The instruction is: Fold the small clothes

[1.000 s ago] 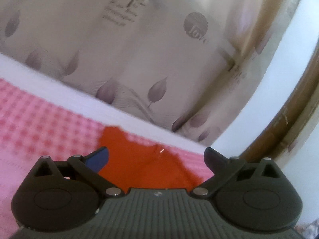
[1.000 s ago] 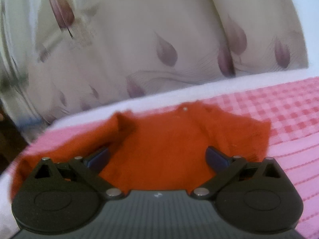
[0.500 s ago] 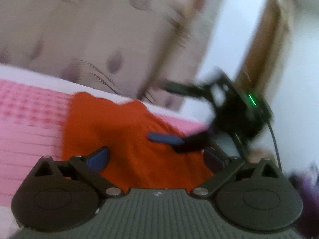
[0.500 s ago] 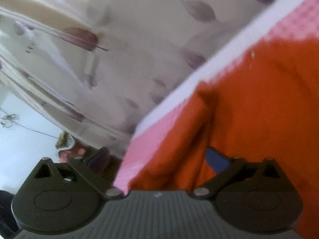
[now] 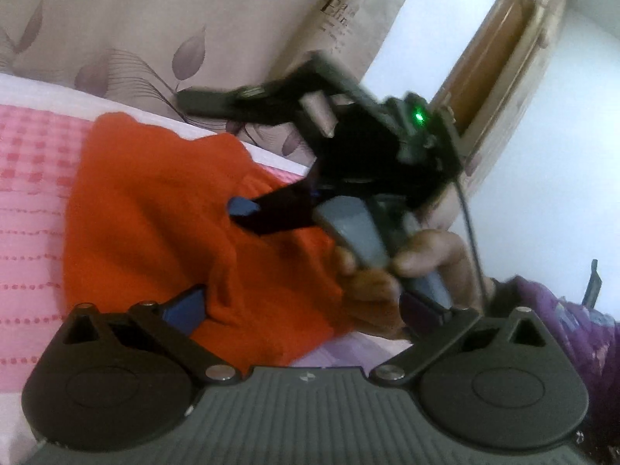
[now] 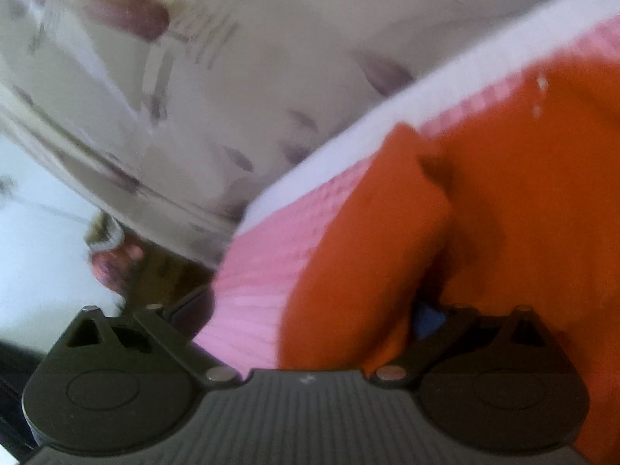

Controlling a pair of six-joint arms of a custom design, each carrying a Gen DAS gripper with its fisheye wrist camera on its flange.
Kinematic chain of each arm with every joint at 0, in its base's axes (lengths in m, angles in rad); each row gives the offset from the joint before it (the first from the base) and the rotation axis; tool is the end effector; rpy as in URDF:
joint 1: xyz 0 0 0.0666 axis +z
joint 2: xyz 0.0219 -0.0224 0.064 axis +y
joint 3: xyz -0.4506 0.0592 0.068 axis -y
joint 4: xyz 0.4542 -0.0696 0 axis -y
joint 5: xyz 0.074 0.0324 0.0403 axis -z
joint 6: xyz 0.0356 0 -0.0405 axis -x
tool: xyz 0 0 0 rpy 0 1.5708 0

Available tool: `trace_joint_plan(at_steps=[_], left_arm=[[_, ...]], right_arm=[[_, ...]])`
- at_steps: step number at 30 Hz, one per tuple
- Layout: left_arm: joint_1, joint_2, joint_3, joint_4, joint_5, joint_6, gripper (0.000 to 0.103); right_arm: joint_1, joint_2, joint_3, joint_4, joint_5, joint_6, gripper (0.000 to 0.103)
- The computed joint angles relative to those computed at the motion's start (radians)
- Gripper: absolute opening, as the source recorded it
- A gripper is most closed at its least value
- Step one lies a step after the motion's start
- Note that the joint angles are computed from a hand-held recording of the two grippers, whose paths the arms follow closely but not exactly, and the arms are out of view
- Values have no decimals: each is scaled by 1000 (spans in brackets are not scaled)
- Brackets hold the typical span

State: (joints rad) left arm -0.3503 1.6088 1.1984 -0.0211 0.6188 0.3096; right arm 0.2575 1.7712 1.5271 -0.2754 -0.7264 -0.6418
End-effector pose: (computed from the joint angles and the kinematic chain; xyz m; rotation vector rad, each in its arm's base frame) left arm 0.5722 -0.2315 0.3538 0.4560 2.0175 -1.0333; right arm 0.6770 0.2023 0.3988 -0.0549 2.2095 1.2830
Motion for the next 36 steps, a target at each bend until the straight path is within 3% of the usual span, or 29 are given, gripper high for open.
trace_joint_plan(at_steps=[2,4,7,9,12,14,16,18,21,28,36], left_arm=[[4,0,-1,7,10,8,102],[8,-6,-12,20,16,15,102],[15,-11,-29,68,19,62,102],[30,-29,-66,156,19,147,102],[60,-62,-151,386,-36,347,102],[71,-82,-197,474,-149,417,102],[74,-94,-212,475,-245,430,102],[75,-92,-212,460,-284,443,102],[65,-79,-182,373,-295,412,102],[34,-53,-140,297,-292,303,103],[41,-42,-124,265,-297,328,103]], right_arm=[[12,14,35,-65,44,66,80],[20,22,59,-128,103,126,42],[24,17,62,-158,155,172,32],[32,6,58,-167,198,223,30],[37,-9,46,-141,235,226,25],[32,-21,27,-106,235,214,23],[27,-27,21,-90,241,210,23],[18,-37,12,-76,231,204,23],[-2,-58,-7,-56,226,197,23],[-86,-113,-54,-57,257,198,23],[-161,-130,-75,-135,305,245,23]])
